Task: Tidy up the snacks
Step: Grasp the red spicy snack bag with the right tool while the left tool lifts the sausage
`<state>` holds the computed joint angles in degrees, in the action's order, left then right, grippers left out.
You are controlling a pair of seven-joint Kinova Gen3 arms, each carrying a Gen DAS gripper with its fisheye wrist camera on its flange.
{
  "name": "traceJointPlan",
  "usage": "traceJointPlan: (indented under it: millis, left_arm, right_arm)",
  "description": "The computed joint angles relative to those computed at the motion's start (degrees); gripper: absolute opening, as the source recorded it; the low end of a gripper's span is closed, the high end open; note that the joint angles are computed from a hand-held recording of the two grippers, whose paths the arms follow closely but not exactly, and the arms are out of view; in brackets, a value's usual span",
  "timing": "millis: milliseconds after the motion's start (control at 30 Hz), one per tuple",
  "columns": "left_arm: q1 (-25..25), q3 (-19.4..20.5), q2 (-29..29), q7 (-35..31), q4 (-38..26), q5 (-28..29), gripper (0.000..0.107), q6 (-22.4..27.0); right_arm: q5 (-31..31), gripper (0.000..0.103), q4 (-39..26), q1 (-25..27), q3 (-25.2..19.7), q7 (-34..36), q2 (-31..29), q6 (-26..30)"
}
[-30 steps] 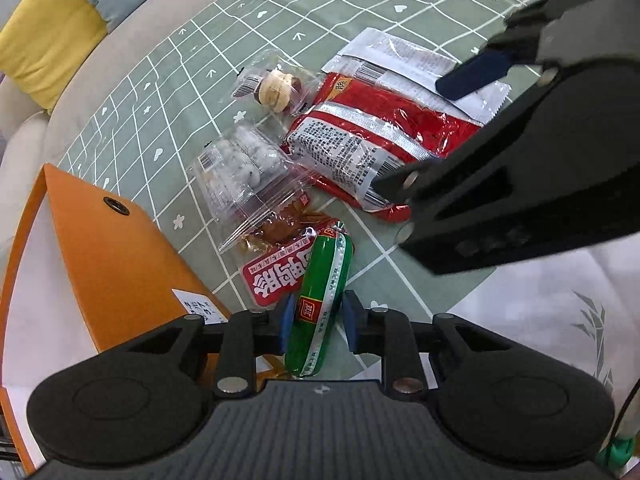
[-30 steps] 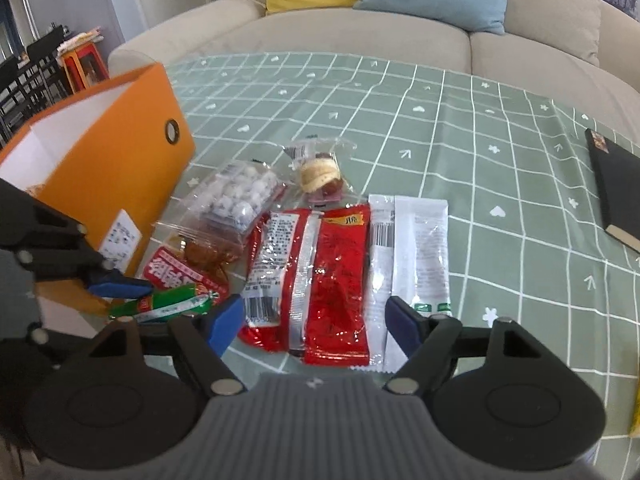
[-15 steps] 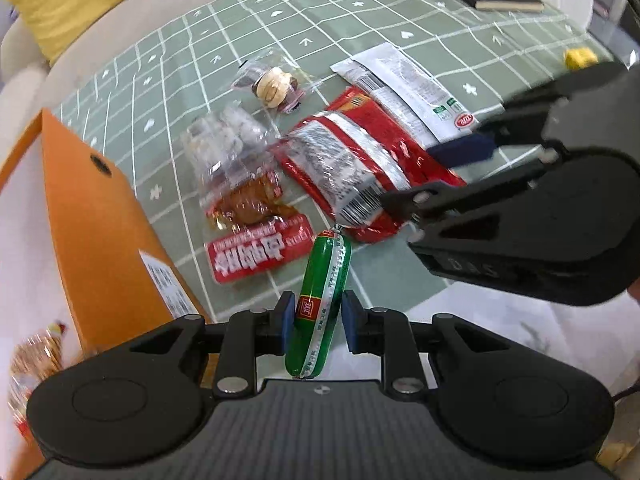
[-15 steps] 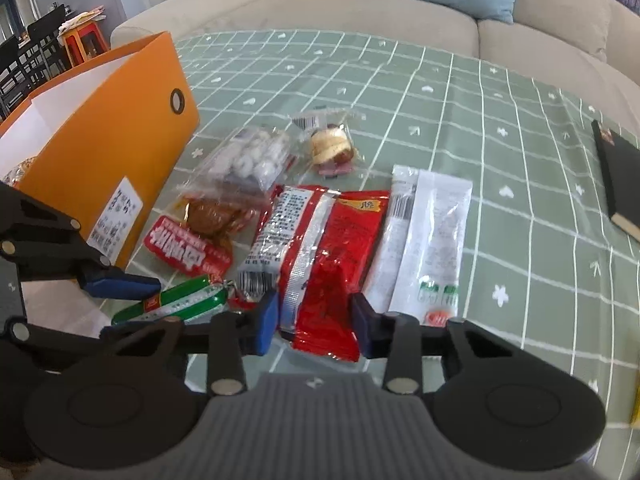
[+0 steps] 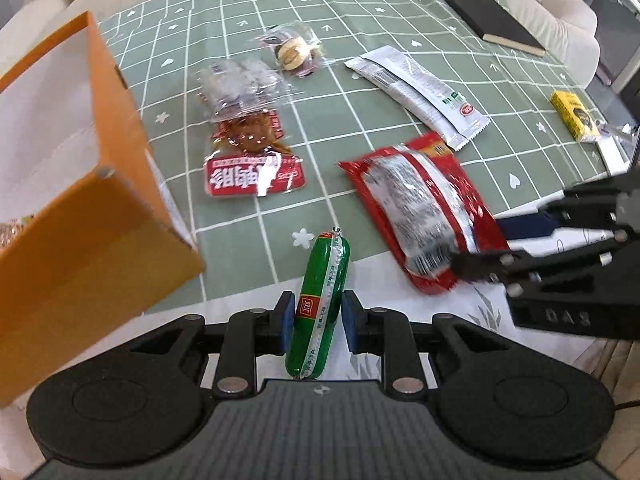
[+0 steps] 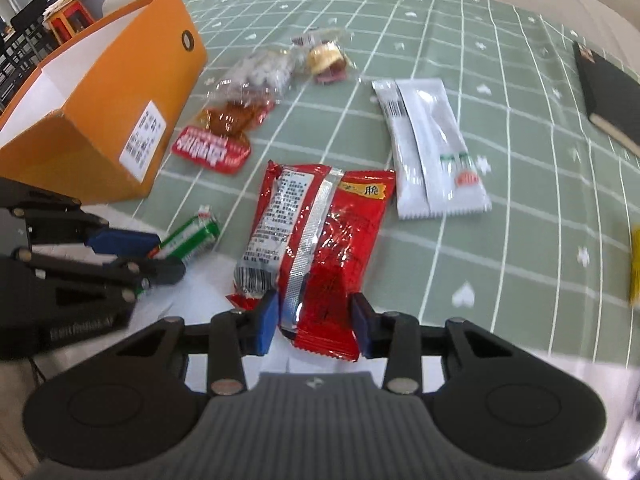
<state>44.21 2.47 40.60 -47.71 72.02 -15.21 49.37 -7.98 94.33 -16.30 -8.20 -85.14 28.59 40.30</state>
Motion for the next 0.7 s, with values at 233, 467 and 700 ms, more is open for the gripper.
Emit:
traceJointPlan:
  millis: [233, 467, 700]
  left_arm:
    - [1.0, -0.8, -1.3, 1.0, 4.0, -1.8, 0.032, -4.1]
    - [2.0, -1.5, -1.1, 1.7, 5.1, -3.5, 0.035, -5.4]
    - [1.9, -2.2, -2.9, 3.6, 9.5, -3.6, 0.026, -11.1]
  right_arm:
    - [-2.5, 0.056, 5.9, 0.7, -0.3, -2.7, -4.4, -6.4]
    - [-2.3, 0.085, 8.5, -1.1, 2.2, -11.9, -4.8, -14.3]
    - [2.0, 0.086, 7.5, -2.9, 1.9, -15.9, -2.2, -16.8]
